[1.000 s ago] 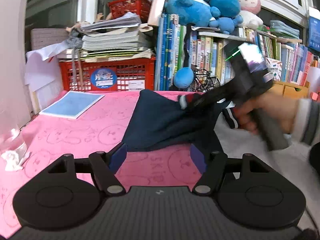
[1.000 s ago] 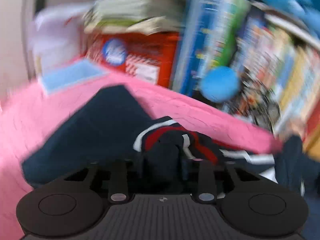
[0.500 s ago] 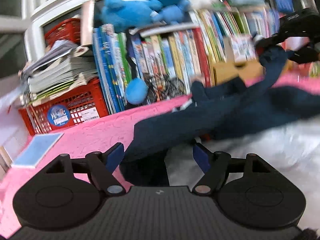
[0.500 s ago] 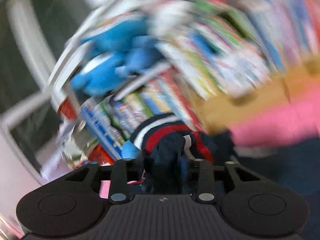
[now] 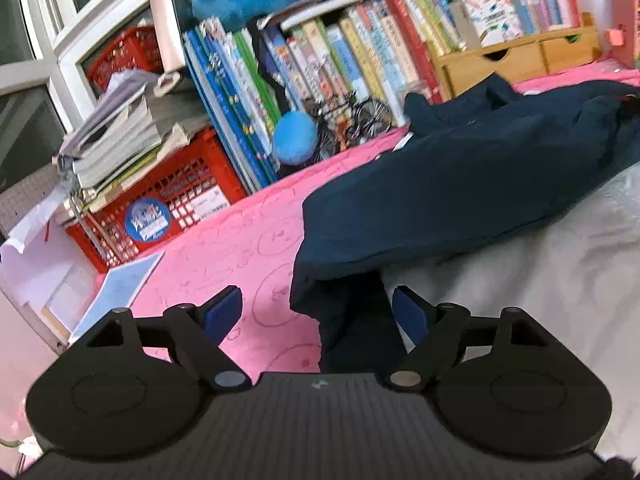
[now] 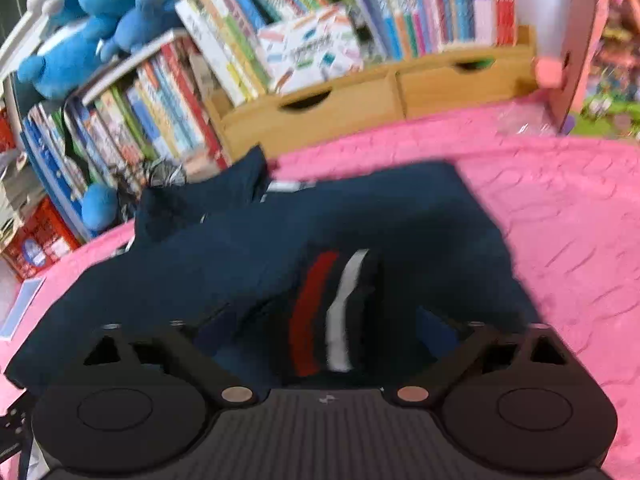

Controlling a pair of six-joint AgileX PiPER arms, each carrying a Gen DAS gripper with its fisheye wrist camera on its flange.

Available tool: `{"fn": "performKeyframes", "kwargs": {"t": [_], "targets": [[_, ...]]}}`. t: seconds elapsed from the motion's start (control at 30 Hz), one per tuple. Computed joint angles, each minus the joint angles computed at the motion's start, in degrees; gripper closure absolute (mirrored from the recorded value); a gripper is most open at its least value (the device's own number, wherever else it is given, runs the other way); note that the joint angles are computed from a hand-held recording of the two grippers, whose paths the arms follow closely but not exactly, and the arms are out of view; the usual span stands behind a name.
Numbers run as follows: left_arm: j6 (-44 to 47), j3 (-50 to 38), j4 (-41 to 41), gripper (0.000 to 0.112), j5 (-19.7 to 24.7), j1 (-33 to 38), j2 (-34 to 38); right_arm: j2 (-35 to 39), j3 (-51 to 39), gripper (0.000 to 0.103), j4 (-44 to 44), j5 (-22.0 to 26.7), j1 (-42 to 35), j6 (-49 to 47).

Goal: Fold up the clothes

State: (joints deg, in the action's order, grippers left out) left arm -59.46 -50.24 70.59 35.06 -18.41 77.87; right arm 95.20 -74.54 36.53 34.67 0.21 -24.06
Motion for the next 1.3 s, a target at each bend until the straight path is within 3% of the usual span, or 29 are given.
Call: {"fn": "performKeyframes", "kwargs": {"t": [0.1,0.13,0.2,0.27,0.33,0.4,0.5,0.57,0.77,0.9,1.0,1.13,1.3], "targets": [[-10.9,-2.0,9.5,0.032,6.9,-1.5,5.0,2.1,-4.6,0.086,-6.2,-0.1,3.5,0.9],[-14.8,-3.0,12.9,0.032,9.8,-2.0,6.6,2.5,-6.2,0.086,-7.8,-2.1,5.2,-0.2],[-18.9,-5.2,16.3,0.032,13.2,-2.1,8.7,0.0,-5.7,0.086,-4.2,-10.8,8.1,-9.3],[-16.9,-6.0,15.4,0.032,13.4,-1.9,8.9,-2.6,-5.0,0.086,3.1,-19.7,11.3,-20.7],[-13.0,-4.1,15.0,0.032,13.5,-2.5,8.8,-3.4,-5.1,0.085,7.3,-23.2,12.3,-27.2],[-8.8,-1.5,13.2,0.032,12.1,-2.6,7.9,-1.3,-6.8,0.085,4.0,-21.6,11.3,-24.5],[-7.8,3.0,14.5,0.032,11.0,-3.4,3.7,4.0,-8.5,0.085,-12.5,-18.1,9.6,-9.1],[-3.6,3.9,11.6,0.031,8.9,-3.0,0.2,6.3,-7.7,0.085,-18.7,-16.7,8.6,-3.0],[10.4,2.4,-0.9,0.028,4.0,0.0,-8.9,6.6,-2.8,0.083,-11.5,-17.9,6.7,-11.5],[14.8,-0.4,-5.2,0.022,4.8,1.2,-11.0,7.2,-2.5,0.082,-9.2,-18.4,6.5,-14.1],[15.4,-2.7,-7.7,0.022,5.0,3.3,-10.6,8.3,-3.5,0.080,-6.6,-18.8,6.3,-15.9],[26.6,-8.8,-25.4,0.023,-5.8,9.5,-7.2,9.1,-4.5,0.079,-5.6,-18.3,6.2,-16.1],[25.7,-17.9,-20.3,0.026,-5.3,2.9,7.2,8.9,-4.1,0.079,-7.2,-19.0,6.6,-14.9]]}}
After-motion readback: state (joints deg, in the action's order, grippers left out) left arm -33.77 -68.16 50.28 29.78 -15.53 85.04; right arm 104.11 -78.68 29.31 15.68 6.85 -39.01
